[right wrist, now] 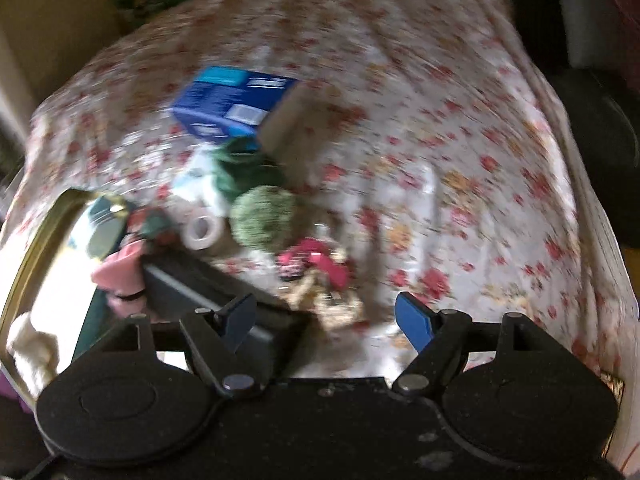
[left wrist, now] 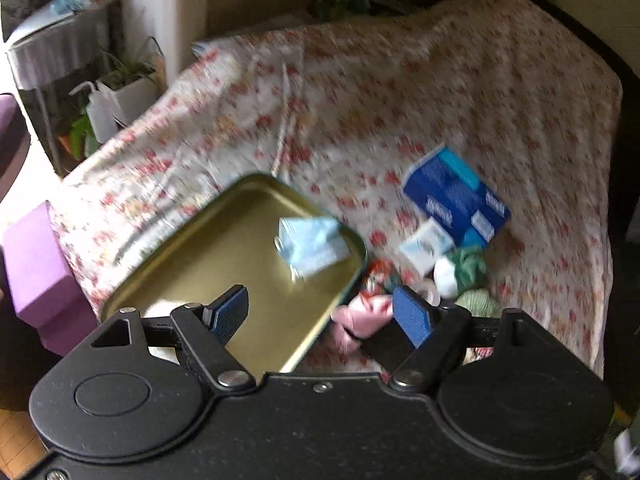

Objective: Organize soft objects

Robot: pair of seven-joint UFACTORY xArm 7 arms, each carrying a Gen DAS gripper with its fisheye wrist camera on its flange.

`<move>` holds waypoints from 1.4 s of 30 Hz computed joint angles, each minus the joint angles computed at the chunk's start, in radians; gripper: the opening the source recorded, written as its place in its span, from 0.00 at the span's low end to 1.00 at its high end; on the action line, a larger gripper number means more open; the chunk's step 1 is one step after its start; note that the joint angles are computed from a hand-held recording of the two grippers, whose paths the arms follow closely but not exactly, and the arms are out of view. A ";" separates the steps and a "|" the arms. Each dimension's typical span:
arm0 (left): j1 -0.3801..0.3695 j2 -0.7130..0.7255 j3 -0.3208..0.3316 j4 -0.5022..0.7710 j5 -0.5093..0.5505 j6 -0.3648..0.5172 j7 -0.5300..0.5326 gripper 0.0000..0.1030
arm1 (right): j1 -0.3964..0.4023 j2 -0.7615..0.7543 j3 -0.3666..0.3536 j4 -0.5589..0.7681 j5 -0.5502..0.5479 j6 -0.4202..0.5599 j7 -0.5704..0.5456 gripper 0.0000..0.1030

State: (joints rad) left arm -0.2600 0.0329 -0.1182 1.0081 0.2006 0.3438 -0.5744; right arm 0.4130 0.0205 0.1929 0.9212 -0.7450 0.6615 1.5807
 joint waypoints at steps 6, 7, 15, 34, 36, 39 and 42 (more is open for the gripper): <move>-0.015 0.041 0.014 -0.031 0.150 -0.015 -0.110 0.73 | -0.012 0.053 -0.026 0.025 -0.025 -0.013 0.038 0.74; -0.011 0.037 0.014 -0.048 0.131 -0.032 -0.095 0.73 | -0.012 0.063 -0.030 0.036 -0.022 -0.011 0.035 0.74; 0.002 0.016 0.030 -0.096 0.122 -0.079 -0.127 0.73 | 0.045 0.170 -0.057 0.164 -0.056 -0.027 0.028 0.75; 0.046 0.006 0.017 -0.119 -0.198 -0.071 0.053 0.73 | 0.283 0.548 -0.202 0.558 -0.067 -0.156 -0.354 0.78; 0.046 0.007 0.014 -0.119 -0.209 -0.073 0.065 0.73 | 0.308 0.567 -0.234 0.574 -0.090 -0.168 -0.356 0.78; 0.046 0.008 0.014 -0.118 -0.218 -0.073 0.074 0.73 | 0.343 0.587 -0.275 0.591 -0.150 -0.194 -0.352 0.77; 0.045 0.008 0.017 -0.118 -0.208 -0.072 0.061 0.73 | 0.368 0.603 -0.297 0.605 -0.213 -0.211 -0.371 0.67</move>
